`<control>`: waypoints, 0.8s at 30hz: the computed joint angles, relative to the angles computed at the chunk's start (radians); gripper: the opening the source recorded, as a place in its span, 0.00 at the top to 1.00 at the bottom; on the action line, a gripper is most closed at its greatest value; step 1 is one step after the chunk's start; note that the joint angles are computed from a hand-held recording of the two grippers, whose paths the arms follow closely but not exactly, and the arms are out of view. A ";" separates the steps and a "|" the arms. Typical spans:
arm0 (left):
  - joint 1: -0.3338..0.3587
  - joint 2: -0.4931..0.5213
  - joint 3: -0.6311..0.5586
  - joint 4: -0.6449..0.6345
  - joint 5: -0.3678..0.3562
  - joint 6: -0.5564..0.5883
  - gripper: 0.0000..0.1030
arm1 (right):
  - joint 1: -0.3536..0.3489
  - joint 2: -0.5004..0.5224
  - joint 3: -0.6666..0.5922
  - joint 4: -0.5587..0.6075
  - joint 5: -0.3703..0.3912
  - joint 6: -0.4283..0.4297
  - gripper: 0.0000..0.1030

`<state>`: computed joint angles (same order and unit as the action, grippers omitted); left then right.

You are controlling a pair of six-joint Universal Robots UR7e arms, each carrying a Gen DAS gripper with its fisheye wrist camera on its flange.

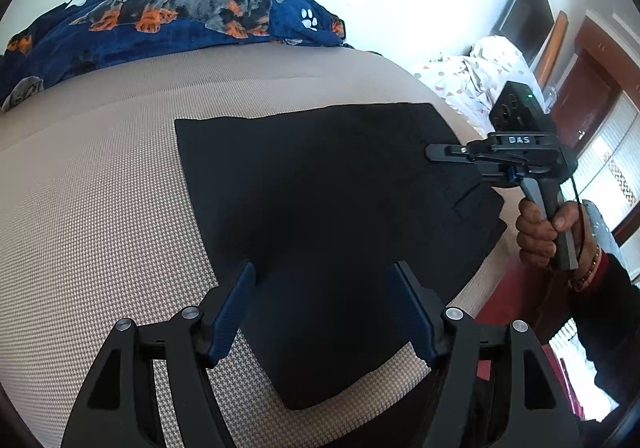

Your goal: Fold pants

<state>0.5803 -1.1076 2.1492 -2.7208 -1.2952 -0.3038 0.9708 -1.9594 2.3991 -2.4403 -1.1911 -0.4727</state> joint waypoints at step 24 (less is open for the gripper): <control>-0.003 0.087 -0.057 -0.003 -0.005 0.060 0.24 | -0.280 -0.124 -0.003 0.148 0.193 -0.098 0.81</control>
<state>0.5769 -1.0210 2.0923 -2.7242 -1.3004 -0.2438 0.6905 -2.0831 2.3959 -2.2919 -0.9978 -0.5705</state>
